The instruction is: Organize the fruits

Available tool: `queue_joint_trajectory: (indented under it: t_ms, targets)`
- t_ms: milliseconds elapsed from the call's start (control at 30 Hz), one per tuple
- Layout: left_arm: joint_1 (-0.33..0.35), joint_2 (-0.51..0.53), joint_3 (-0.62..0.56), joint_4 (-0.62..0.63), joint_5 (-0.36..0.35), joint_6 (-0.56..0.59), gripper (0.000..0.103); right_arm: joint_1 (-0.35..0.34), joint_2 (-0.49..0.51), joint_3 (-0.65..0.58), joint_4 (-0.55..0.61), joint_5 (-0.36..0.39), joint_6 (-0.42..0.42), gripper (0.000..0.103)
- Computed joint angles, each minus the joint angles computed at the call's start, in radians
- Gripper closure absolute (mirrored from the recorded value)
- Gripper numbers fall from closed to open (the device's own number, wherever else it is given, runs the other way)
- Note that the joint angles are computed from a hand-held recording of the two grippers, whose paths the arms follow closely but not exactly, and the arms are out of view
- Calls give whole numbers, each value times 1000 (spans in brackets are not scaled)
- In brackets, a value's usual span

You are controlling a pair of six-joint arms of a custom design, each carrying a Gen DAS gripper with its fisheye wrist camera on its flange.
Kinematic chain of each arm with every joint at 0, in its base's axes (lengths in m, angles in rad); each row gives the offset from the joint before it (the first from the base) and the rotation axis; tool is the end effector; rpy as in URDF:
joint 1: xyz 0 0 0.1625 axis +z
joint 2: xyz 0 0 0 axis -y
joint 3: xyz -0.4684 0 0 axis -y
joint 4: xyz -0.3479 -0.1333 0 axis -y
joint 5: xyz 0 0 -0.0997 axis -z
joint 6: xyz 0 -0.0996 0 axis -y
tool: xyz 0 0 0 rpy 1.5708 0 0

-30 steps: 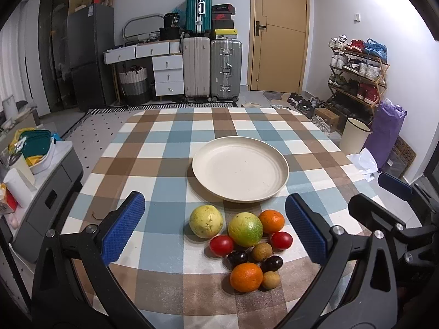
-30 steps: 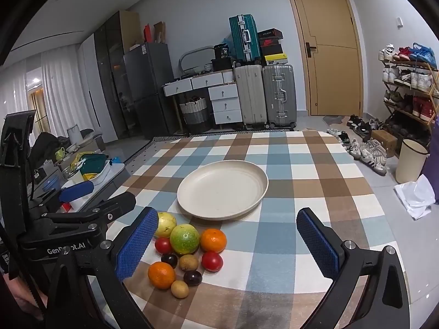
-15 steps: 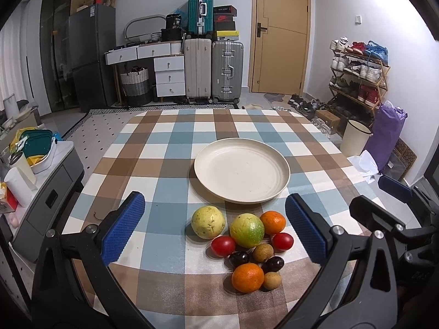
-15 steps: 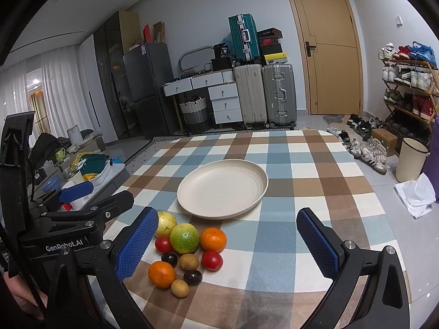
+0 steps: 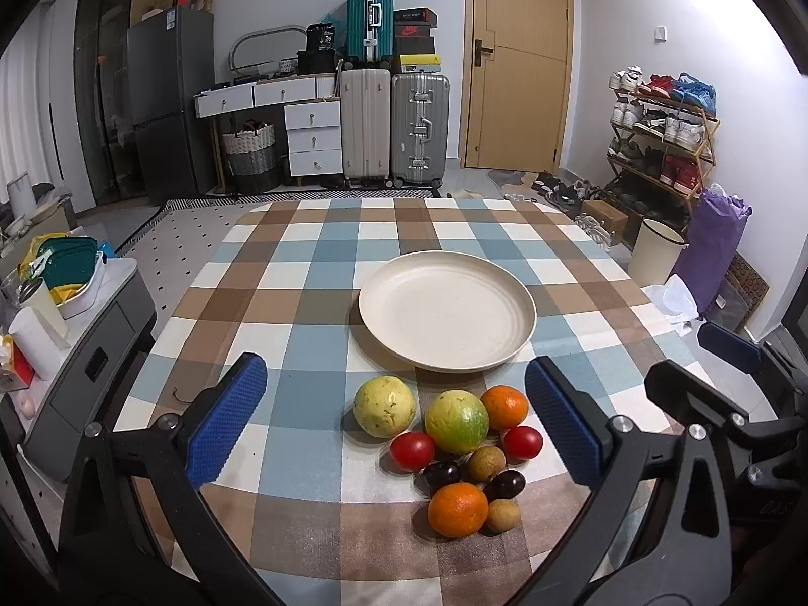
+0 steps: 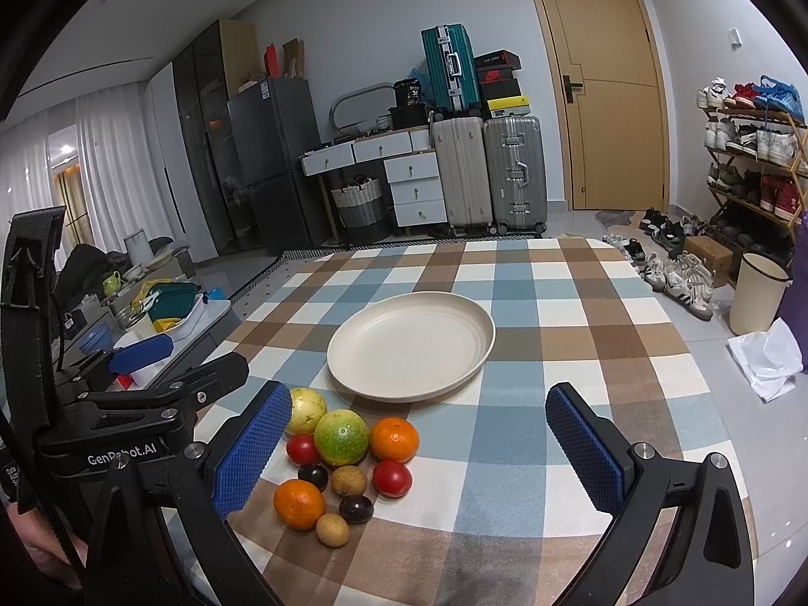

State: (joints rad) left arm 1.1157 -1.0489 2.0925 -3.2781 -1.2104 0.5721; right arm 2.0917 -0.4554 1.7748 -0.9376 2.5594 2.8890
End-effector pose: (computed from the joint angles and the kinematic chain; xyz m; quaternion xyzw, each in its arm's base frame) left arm -0.0881 -0.5631 0.2559 0.4061 0.8388 -0.3101 0.1879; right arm 0.3027 -0.4269 -0.0814 0.0290 -0.7756 0.5412 0.3235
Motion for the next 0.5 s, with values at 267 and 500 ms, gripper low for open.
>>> queue_joint_trajectory:
  t_ms: [267,500]
  targets:
    - [2,1,0,0,-4,1,1,-2,7,1,-6,-5,0,0]
    - [2,4,3,-5,-4,2,1,-3,6,0,4,1,10,0]
